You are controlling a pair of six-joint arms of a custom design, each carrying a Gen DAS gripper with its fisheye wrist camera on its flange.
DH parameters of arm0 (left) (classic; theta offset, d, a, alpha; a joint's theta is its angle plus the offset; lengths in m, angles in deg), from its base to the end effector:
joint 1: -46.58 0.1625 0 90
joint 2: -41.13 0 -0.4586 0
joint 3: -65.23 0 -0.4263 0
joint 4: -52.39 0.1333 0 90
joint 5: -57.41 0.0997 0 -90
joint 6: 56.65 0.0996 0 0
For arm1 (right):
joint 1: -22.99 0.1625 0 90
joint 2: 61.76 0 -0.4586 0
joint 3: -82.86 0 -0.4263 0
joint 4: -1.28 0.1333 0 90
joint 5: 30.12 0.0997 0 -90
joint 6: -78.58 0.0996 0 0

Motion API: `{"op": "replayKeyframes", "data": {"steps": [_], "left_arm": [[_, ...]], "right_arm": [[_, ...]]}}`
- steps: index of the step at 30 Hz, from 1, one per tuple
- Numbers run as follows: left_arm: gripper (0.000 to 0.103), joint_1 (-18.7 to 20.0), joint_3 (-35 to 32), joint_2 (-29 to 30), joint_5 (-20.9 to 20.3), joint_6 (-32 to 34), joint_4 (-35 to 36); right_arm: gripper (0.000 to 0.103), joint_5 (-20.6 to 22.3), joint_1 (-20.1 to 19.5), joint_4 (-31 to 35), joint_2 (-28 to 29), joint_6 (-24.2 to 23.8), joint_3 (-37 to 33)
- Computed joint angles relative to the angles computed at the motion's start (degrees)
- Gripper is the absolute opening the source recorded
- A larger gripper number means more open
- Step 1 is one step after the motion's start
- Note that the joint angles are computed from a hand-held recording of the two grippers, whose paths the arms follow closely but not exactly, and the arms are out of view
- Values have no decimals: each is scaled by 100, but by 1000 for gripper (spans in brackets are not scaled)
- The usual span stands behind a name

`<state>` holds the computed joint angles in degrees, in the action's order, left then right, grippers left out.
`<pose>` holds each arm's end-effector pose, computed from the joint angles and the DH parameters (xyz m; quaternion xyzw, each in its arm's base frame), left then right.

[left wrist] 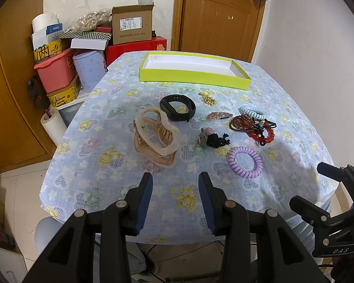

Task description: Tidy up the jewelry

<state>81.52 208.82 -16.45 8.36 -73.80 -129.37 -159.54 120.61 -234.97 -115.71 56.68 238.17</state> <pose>-0.1996 -0.3817 0.0595 0.2873 0.8906 -0.2438 0.2546 0.1107 -0.2988 0.1312 0.0972 -0.8742 0.3179 0.3540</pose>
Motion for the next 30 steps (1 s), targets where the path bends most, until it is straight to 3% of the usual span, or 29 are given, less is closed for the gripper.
{"op": "replayKeyframes", "data": {"steps": [30], "left_arm": [[42,40,-53,7,-158,7,125]], "right_arm": [[101,-57,-4,180,-47,62,-27]]}}
